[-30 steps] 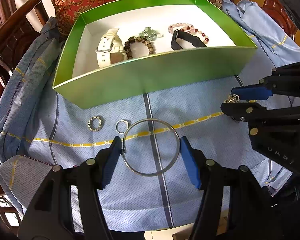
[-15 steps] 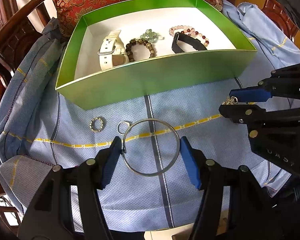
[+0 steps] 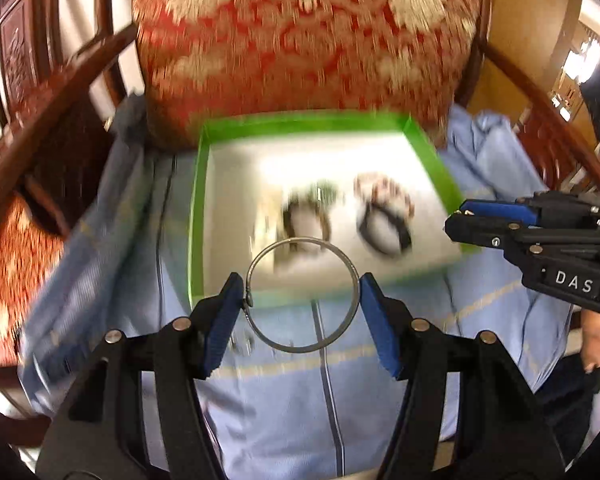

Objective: Organize jewelry
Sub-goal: 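Carry the bangle and gold charm into the green box and open both tools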

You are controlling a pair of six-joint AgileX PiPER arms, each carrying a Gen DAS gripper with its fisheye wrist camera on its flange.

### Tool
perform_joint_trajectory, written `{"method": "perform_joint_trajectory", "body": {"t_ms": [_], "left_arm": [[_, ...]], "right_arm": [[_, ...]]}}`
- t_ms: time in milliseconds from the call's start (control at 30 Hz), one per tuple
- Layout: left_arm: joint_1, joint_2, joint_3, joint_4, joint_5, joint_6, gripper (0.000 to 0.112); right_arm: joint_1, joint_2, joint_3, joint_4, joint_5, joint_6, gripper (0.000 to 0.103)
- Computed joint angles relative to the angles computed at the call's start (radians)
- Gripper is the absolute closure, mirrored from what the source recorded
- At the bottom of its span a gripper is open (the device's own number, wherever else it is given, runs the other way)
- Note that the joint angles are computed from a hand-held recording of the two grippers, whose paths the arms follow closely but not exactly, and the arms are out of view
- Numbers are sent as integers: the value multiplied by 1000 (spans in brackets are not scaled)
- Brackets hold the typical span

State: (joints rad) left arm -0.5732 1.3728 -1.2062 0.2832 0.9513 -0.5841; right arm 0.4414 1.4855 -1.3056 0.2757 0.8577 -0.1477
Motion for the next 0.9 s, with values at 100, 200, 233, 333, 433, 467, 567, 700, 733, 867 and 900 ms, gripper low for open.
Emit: {"method": "perform_joint_trajectory", "body": {"t_ms": [100,200,233,333,433,467,567,700,733,867,900], "left_arm": [[78,134,-135,-66,-28,97,52],[120,248,-205,-95,-57,121,53],[137,296,-229,-115,-63,127,53],[167,399,-296,-150,-61,149,53],[160,435,-304,-120,-86,129,52],[158,442,-310,-118,-80,128,52],[135,401,-277,-85,-75,126,52],[55,221,-117,-12,-100,107,43],[43,189,-91,-14,-96,110,42],[10,65,36,-36,-57,117,42],[15,54,61,-57,-49,121,42]], "right_arm": [[-52,127,-124,66,29,-20,79],[-77,255,-210,44,37,18,79],[-77,284,-226,20,34,36,79],[-87,345,-254,-7,10,56,79],[-85,348,-246,-16,-7,66,64],[-80,336,-239,-29,-6,76,54],[-72,247,-170,-8,-27,19,54],[-58,77,-8,56,-15,-127,54],[-46,29,44,73,-1,-169,54],[2,-46,194,43,3,-205,54],[13,-46,220,9,1,-182,54]]}}
